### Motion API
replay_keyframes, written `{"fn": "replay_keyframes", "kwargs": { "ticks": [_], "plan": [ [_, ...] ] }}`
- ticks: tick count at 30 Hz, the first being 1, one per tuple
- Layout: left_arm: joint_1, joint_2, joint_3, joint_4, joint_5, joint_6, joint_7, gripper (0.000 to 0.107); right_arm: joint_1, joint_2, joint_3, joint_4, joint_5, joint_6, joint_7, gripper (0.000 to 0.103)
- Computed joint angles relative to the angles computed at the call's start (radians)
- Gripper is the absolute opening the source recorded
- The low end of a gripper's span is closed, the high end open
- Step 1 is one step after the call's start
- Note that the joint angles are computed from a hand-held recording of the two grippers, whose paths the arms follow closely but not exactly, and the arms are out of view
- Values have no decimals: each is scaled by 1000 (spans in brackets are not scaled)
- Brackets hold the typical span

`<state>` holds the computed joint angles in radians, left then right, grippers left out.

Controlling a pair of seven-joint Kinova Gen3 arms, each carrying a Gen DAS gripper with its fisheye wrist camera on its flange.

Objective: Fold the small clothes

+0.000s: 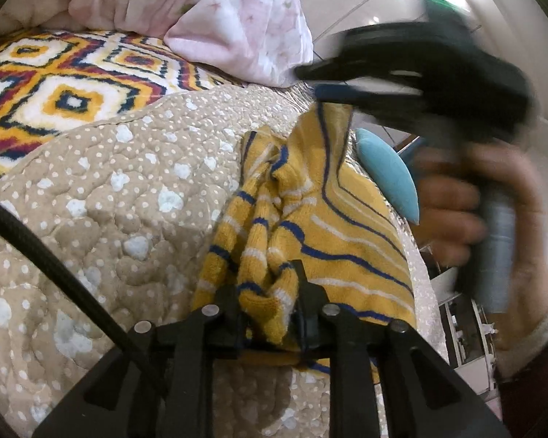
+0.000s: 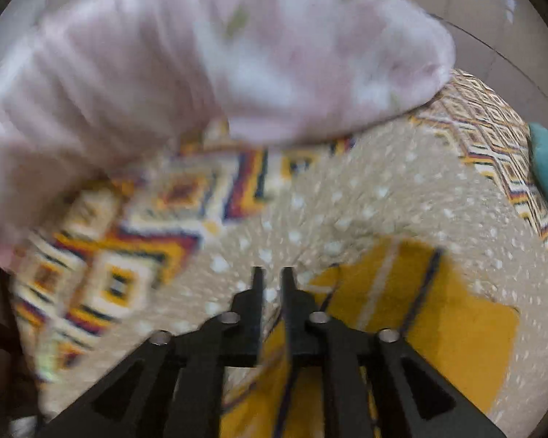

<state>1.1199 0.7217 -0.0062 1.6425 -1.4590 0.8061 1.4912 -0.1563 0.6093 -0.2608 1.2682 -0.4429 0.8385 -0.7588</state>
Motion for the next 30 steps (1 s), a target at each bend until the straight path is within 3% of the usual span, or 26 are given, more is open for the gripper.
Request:
{"fn": "replay_keyframes", "kwargs": {
  "ticks": [1,3,6,8,10,11,15,18,20,21,22,23,25,27,30],
  "plan": [
    [0,0,4,-7,13,9,-17,25,46,-16,-16,13,-41,-2,25,62],
    [10,-1,5,-16,32,29,-41,30,139,-54,-7,46,-115,-5,62,74],
    [54,-2,-7,-37,76,108,-82,46,241,-23,15,35,-141,68,58,76],
    [142,10,-81,-57,127,183,-82,63,301,12,29,43,-167,105,84,76],
    [179,1,-135,-64,191,204,-102,84,374,74,25,42,-212,170,109,76],
    [170,-11,-139,-61,211,191,-116,85,409,111,14,27,-229,211,106,76],
    [3,-61,-33,-37,180,38,-244,86,477,220,-13,12,-338,341,130,76],
    [-136,-55,58,-39,157,-84,-366,86,469,223,-32,82,-386,302,210,79],
    [-194,-44,74,-53,201,-162,-433,86,444,211,-16,118,-411,259,238,78],
    [-197,-44,66,-61,227,-184,-460,79,436,216,-4,114,-425,261,228,69],
    [-215,-47,75,-72,245,-206,-500,51,441,231,-6,96,-432,280,202,52],
    [-238,-43,103,-95,262,-212,-541,41,454,245,-13,70,-431,315,178,47],
    [-252,-20,139,-166,301,-175,-622,37,487,244,-31,44,-421,343,178,37],
    [-254,7,160,-248,330,-152,-704,31,513,215,-13,59,-442,361,222,35],
    [-215,47,97,-356,419,-205,-813,29,584,180,6,81,-469,384,276,35]
  ]
}}
